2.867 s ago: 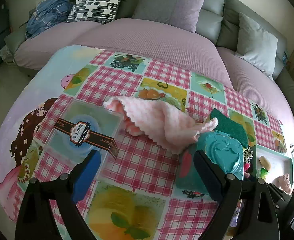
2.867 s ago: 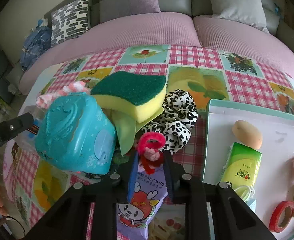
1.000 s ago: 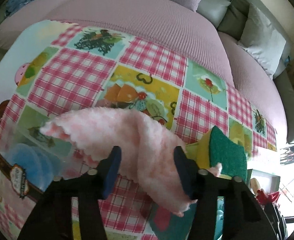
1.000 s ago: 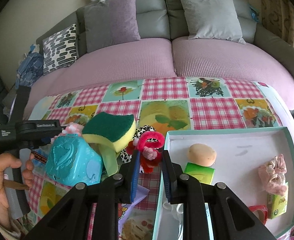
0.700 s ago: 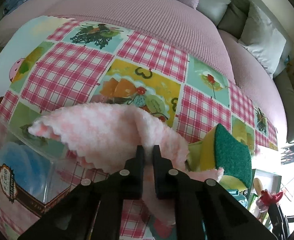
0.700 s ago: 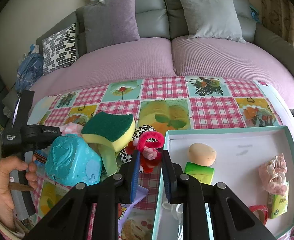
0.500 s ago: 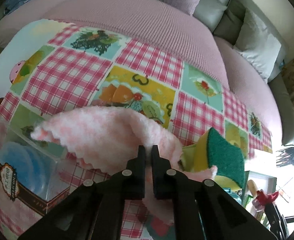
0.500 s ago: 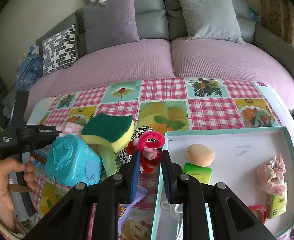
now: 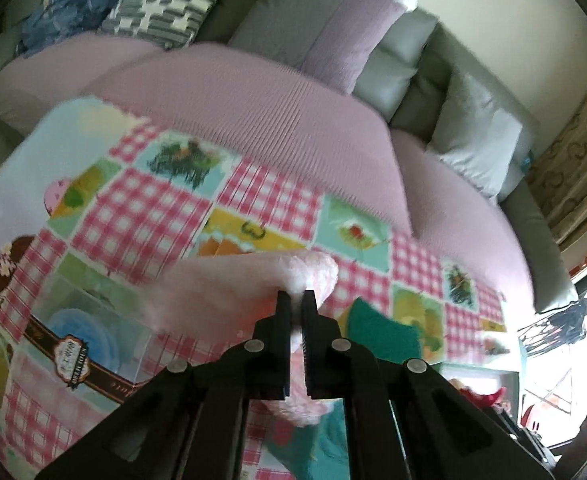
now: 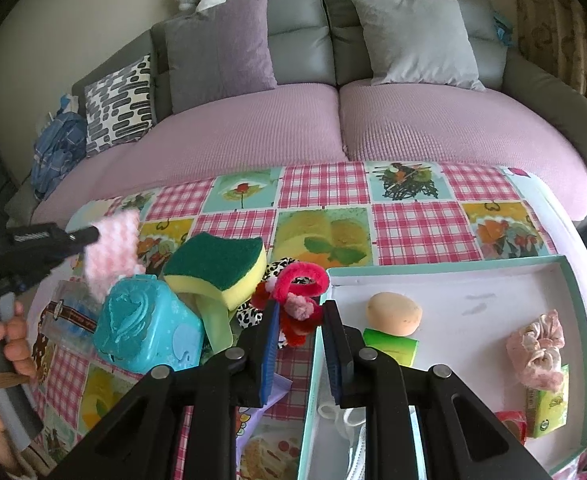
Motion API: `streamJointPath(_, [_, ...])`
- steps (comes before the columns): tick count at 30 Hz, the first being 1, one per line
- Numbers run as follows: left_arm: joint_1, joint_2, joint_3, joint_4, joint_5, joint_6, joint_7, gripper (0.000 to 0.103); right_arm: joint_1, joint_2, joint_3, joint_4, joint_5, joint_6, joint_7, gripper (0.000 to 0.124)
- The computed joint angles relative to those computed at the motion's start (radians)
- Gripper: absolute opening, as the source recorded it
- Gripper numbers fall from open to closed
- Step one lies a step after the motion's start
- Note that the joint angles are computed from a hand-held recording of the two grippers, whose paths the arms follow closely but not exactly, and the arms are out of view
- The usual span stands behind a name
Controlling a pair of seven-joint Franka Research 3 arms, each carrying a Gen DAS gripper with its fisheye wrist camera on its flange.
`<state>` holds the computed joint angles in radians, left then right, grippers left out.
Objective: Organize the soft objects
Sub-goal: 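Lift the pink cloth over the tray with the left tool while the right tool carries the scrunchie there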
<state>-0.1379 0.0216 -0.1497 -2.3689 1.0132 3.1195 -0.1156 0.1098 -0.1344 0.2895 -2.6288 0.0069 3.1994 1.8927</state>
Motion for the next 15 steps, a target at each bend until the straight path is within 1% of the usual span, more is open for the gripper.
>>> streamJointPath(2, [-0.002, -0.035, -0.005, 0.008, 0.124, -0.012, -0.113, 0.004, -0.015, -0.009, 0.01, -0.005, -0.006, 0.0, 0.008, 0.022])
streamJointPath(4, [0.01, -0.073, -0.03, 0.016, 0.246, -0.021, -0.224, 0.004, -0.063, -0.024, 0.047, -0.01, -0.028, -0.007, 0.033, 0.022])
streamJointPath(6, [0.015, -0.101, -0.06, 0.028, 0.338, -0.036, -0.311, 0.004, -0.106, -0.039, 0.078, -0.017, -0.051, -0.01, 0.059, 0.022])
streamJointPath(9, [0.011, -0.122, -0.09, 0.052, 0.454, -0.044, -0.428, 0.004, -0.17, -0.069, 0.118, -0.035, -0.077, -0.012, 0.096, 0.022])
streamJointPath(13, [-0.022, -0.129, -0.104, 0.089, 0.568, -0.051, -0.528, 0.004, -0.282, -0.114, 0.19, -0.062, -0.108, -0.022, 0.157, 0.023])
streamJointPath(15, [-0.045, -0.128, -0.108, 0.106, 0.595, -0.052, -0.54, 0.004, -0.3, -0.132, 0.188, -0.076, -0.11, -0.022, 0.168, 0.022])
